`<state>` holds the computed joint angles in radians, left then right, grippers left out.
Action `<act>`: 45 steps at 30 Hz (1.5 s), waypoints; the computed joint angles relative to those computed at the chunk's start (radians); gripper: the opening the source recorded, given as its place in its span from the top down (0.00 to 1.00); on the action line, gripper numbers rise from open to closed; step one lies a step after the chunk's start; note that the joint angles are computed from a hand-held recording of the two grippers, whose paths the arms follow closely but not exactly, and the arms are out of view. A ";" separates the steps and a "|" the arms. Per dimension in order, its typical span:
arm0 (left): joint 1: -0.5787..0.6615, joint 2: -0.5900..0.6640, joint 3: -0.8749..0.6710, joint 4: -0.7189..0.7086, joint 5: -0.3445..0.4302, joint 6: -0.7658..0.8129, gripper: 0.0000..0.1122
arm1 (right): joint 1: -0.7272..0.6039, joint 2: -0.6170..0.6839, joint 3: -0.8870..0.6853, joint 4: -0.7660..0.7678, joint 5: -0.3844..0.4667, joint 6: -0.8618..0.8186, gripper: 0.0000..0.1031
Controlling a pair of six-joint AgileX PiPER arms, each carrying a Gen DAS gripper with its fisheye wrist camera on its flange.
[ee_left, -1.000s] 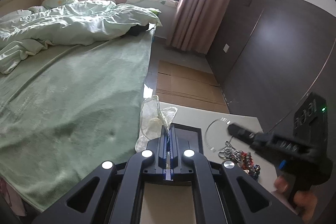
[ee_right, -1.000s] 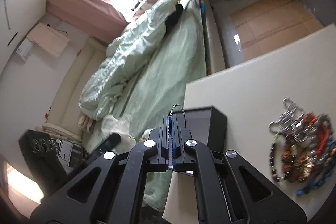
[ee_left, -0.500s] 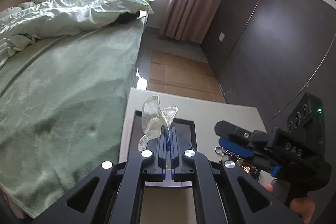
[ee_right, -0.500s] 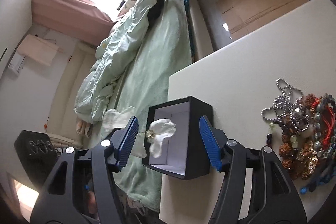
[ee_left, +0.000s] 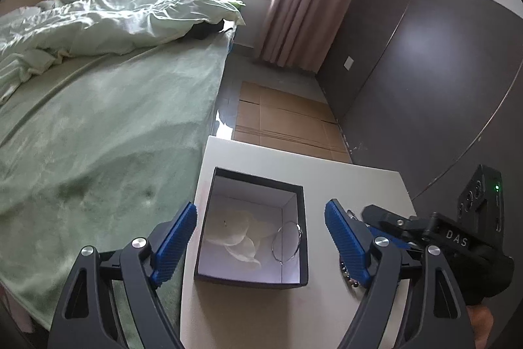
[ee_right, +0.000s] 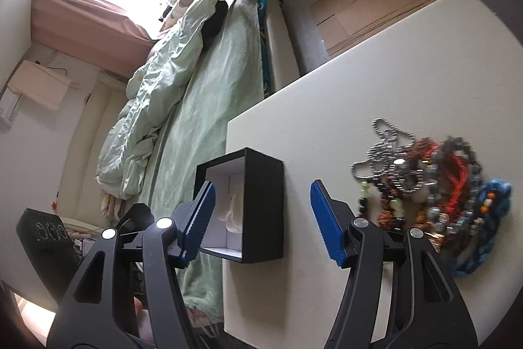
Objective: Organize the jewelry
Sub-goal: 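Lower the left tool to the dark beaded bracelet and close on it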
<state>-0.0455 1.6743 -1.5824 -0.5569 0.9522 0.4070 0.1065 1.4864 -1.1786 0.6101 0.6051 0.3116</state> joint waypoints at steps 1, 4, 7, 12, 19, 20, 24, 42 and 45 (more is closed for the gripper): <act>-0.003 -0.011 0.011 0.003 -0.001 0.000 0.31 | -0.003 -0.013 0.002 -0.024 0.007 0.018 0.41; -0.014 -0.030 0.028 0.010 -0.005 0.002 0.31 | -0.020 -0.064 0.016 -0.093 0.029 0.070 0.32; -0.037 -0.052 0.044 0.011 -0.008 -0.006 0.31 | -0.049 -0.130 0.040 -0.175 0.062 0.123 0.28; -0.113 -0.069 0.049 0.048 -0.008 -0.043 0.31 | -0.114 -0.200 0.071 -0.212 0.124 0.107 0.28; -0.237 -0.031 0.003 0.108 0.045 -0.097 0.42 | -0.212 -0.250 0.135 -0.214 0.187 0.062 0.28; -0.249 -0.023 0.000 0.112 0.051 -0.104 0.45 | -0.225 -0.256 0.143 -0.206 0.192 0.049 0.28; -0.306 -0.005 0.005 0.135 0.049 -0.127 0.55 | -0.276 -0.285 0.167 -0.194 0.214 0.007 0.28; -0.435 0.149 0.033 0.153 -0.016 -0.140 0.73 | -0.390 -0.157 0.232 -0.050 0.174 -0.177 0.55; -0.461 0.162 0.037 0.188 -0.037 -0.147 0.73 | -0.387 -0.138 0.231 -0.056 0.159 -0.177 0.55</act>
